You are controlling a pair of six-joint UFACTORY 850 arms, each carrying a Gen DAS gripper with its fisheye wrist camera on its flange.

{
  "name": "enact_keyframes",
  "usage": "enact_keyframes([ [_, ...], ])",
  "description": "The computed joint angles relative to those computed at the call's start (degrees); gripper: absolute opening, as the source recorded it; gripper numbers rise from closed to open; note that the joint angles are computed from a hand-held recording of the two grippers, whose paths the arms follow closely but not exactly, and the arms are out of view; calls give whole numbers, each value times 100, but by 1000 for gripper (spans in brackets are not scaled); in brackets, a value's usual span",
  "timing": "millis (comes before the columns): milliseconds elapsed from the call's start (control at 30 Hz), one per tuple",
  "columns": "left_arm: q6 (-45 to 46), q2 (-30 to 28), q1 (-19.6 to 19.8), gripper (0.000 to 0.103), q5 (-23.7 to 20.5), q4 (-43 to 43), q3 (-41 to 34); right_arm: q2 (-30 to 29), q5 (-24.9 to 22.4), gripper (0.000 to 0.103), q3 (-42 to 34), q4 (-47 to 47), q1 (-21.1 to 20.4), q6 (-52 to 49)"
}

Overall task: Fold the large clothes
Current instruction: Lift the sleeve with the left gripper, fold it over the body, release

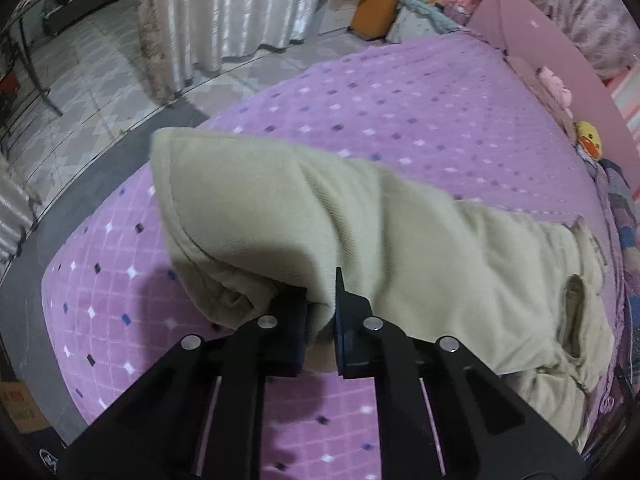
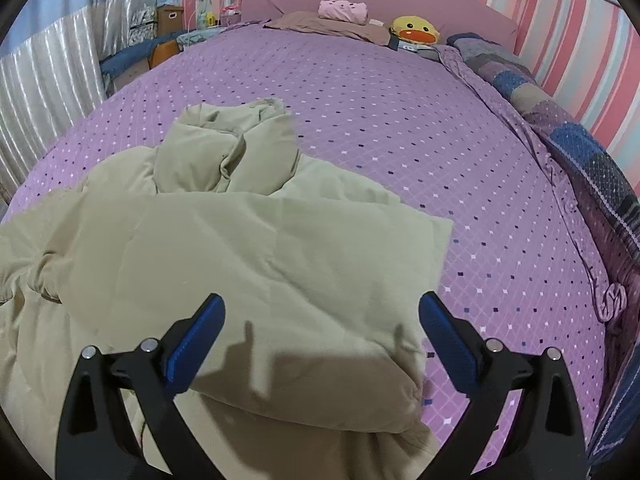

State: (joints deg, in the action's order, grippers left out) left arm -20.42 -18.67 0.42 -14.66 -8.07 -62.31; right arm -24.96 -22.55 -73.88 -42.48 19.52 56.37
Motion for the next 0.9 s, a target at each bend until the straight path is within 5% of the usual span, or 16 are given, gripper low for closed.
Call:
enact_keyframes([
  [200, -416, 19, -583, 6, -202, 805, -474, 59, -3, 97, 92, 438, -172, -377],
  [500, 1408, -137, -1601, 5, -381, -631, -1360, 358, 418, 97, 495, 648, -432, -355],
  [900, 1469, -2252, -3107, 4, -1845, 125, -4286, 497, 317, 97, 530, 463, -672, -317],
])
